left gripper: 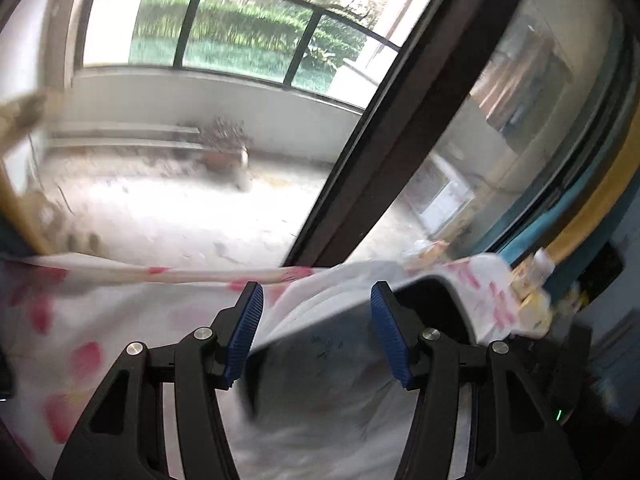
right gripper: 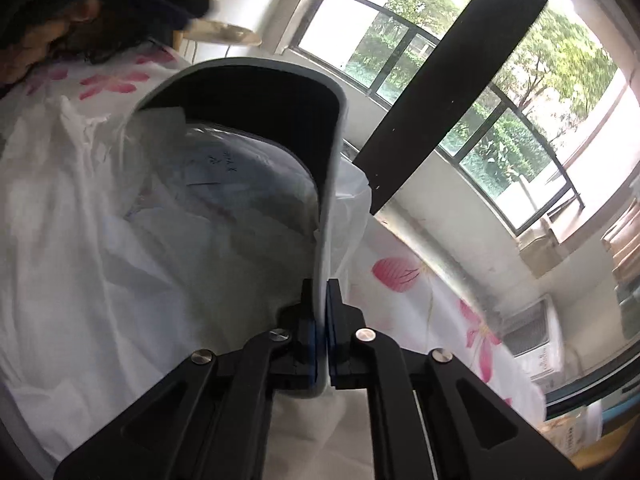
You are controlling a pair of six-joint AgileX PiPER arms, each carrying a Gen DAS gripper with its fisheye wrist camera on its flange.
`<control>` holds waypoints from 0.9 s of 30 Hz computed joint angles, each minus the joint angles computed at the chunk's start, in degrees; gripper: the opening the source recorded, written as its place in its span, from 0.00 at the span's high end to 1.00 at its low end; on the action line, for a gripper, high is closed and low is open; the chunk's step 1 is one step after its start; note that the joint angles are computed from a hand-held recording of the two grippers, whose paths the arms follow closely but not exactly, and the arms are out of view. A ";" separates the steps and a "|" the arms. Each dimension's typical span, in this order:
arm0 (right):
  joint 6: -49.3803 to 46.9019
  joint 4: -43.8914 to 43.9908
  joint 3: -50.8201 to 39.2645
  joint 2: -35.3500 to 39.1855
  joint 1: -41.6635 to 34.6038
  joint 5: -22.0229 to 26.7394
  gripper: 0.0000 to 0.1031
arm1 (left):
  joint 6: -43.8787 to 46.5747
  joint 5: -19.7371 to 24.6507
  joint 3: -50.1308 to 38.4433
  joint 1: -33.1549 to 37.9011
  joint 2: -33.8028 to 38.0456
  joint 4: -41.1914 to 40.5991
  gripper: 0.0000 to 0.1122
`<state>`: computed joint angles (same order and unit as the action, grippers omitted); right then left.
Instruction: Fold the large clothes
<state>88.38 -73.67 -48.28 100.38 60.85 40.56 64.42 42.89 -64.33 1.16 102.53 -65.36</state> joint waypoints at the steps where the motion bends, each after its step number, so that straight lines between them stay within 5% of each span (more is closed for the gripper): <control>1: 0.28 -0.16 0.50 -0.76 -0.77 -2.20 0.69 | -2.30 0.74 -1.92 -0.38 1.75 0.85 0.47; 2: 0.81 -0.26 1.15 -1.35 -1.17 -3.96 0.50 | -4.28 1.38 -2.82 -1.03 2.65 2.00 0.47; 4: 1.61 0.03 1.72 -2.00 -2.33 -8.26 0.36 | -6.26 1.73 -3.96 -2.97 4.11 5.70 0.47; 8: 6.50 -1.02 4.90 -4.55 -1.26 -9.82 0.36 | -5.06 2.10 -3.00 -5.26 4.82 10.94 0.47; 15: 21.31 -6.86 12.52 -18.15 -9.49 -16.32 0.35 | 2.06 8.78 -0.90 2.32 -0.34 1.64 0.47; 17: 24.53 -6.68 12.11 -19.72 -13.66 -17.99 0.32 | 0.15 6.89 -3.78 1.99 0.16 0.85 0.47; 22: 16.50 10.78 1.98 -12.18 -22.51 -20.56 0.32 | -9.63 2.22 -14.27 -3.32 6.92 6.37 0.47; 27: 4.28 25.86 -8.08 -1.29 -24.88 -23.63 0.32 | -13.77 4.78 -19.34 -8.76 13.06 15.55 0.47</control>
<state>92.66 -47.81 -56.37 99.09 35.97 16.93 50.65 47.67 -83.67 -7.60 115.59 -49.82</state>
